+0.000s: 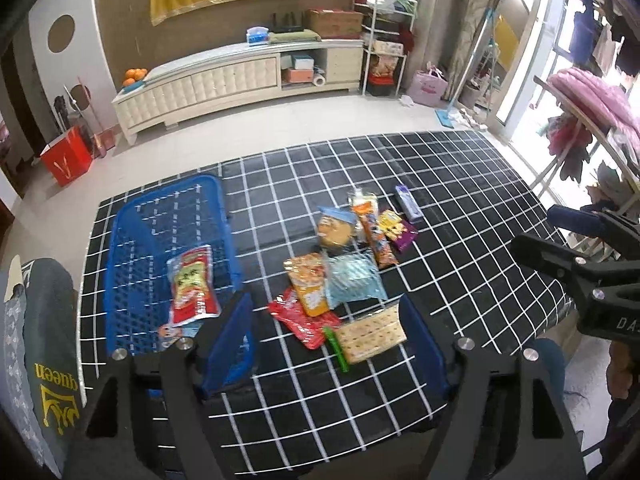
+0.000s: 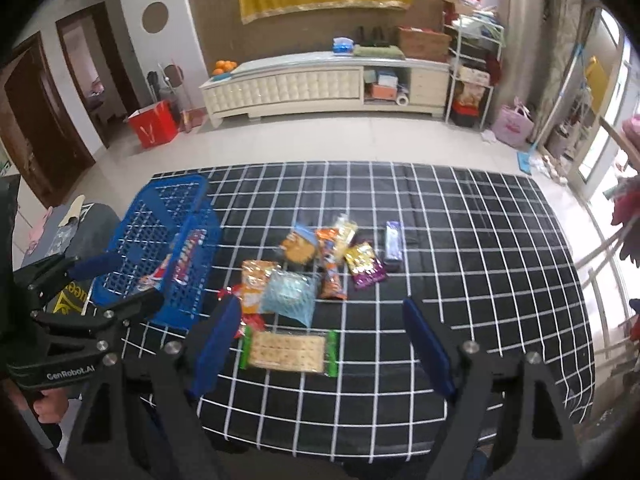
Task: Organize snacks
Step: 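Move both tools back over the remaining snack pile, then grasp the light-blue striped bag with the left tool while the right tool approaches the orange stick snack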
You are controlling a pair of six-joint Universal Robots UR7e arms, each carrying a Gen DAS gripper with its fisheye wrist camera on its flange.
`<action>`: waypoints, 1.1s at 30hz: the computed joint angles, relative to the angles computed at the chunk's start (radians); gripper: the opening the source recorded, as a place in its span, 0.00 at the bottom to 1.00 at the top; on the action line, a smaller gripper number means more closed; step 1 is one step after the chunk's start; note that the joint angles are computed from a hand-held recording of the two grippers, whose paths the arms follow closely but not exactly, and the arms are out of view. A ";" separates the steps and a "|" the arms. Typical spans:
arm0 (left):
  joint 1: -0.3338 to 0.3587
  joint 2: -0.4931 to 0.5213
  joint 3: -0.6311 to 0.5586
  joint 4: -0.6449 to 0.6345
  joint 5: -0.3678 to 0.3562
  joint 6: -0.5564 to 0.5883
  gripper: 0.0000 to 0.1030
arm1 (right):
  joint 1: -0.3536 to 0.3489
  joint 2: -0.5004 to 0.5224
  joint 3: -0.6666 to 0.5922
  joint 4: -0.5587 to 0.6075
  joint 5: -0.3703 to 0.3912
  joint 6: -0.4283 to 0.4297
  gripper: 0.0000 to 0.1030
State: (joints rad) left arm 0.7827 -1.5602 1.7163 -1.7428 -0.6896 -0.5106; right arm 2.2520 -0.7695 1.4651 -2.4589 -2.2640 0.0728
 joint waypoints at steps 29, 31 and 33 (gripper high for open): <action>0.166 0.290 -0.100 -0.075 -0.138 0.034 0.73 | -0.192 -0.005 0.051 0.059 0.077 0.007 0.90; 0.188 0.307 -0.114 -0.076 -0.158 0.037 0.76 | -0.205 0.002 0.043 0.073 0.097 0.006 0.94; 0.201 0.318 -0.121 -0.078 -0.165 0.048 0.76 | -0.212 0.014 0.035 0.077 0.096 0.004 0.95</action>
State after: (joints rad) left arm 0.9837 -1.2423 1.5949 -1.8210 -0.8542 -0.4626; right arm 2.0399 -0.7560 1.5005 -2.3822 -2.1685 0.0769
